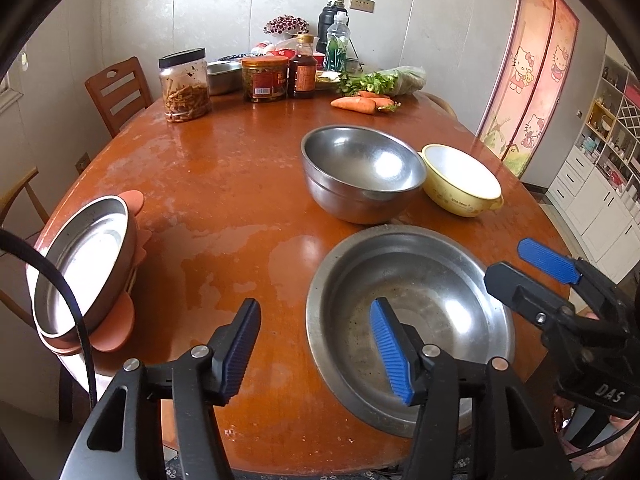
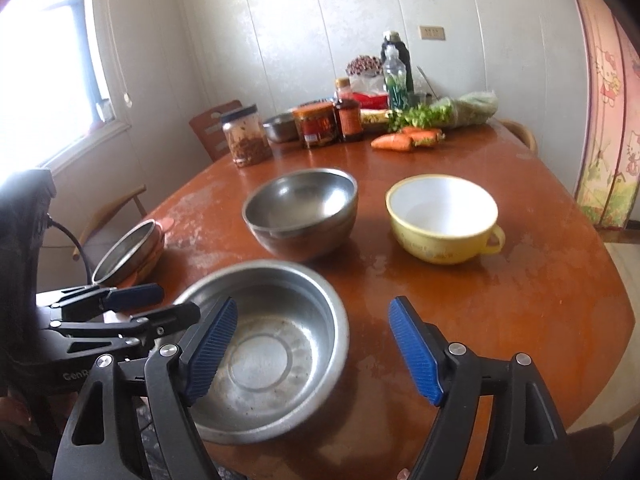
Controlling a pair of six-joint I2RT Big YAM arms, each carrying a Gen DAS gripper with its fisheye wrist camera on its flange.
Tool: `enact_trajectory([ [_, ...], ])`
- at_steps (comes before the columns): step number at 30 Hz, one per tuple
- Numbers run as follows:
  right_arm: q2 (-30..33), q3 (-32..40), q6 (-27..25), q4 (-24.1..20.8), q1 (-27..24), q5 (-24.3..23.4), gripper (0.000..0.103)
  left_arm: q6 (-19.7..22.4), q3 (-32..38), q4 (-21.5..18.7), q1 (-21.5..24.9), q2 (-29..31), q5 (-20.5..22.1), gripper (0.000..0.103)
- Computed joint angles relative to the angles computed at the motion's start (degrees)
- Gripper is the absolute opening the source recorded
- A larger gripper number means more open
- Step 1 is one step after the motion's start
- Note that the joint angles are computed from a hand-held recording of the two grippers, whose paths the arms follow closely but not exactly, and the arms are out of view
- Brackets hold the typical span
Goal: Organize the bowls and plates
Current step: 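Move the left gripper to the small steel bowl rim and grasp it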
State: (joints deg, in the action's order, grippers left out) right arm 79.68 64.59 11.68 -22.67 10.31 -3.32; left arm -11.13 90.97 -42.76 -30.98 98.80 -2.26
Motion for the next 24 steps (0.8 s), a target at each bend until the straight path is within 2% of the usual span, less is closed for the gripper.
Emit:
enact_trajectory([
  [3, 0.4, 0.9, -0.3, -0.3, 0.3, -0.7, 0.083, 0.1, 0.0, 0.3, 0.1, -0.1, -0.4, 0.059],
  [7, 1.3, 1.8, 2.3, 0.2, -0.2, -2.7, 0.084, 0.5, 0.1, 0.9, 0.2, -0.2, -0.7, 0.062],
  [11, 1.9, 2.9, 4.3, 0.9, -0.9, -3.9, 0.093, 1.0, 1.6, 0.4, 0.6, 0.5, -0.8, 0.066],
  [15, 2.7, 4.9, 5.2, 0.3, -1.5, -4.2, 0.094, 1.4, 4.3, -0.8, 1.2, 1.9, -0.3, 0.068],
  [24, 8.8, 14.2, 10.7, -5.2, -3.7, -13.9, 0.100, 2.2, 15.6, -6.7, 3.0, 7.9, 1.4, 0.070],
])
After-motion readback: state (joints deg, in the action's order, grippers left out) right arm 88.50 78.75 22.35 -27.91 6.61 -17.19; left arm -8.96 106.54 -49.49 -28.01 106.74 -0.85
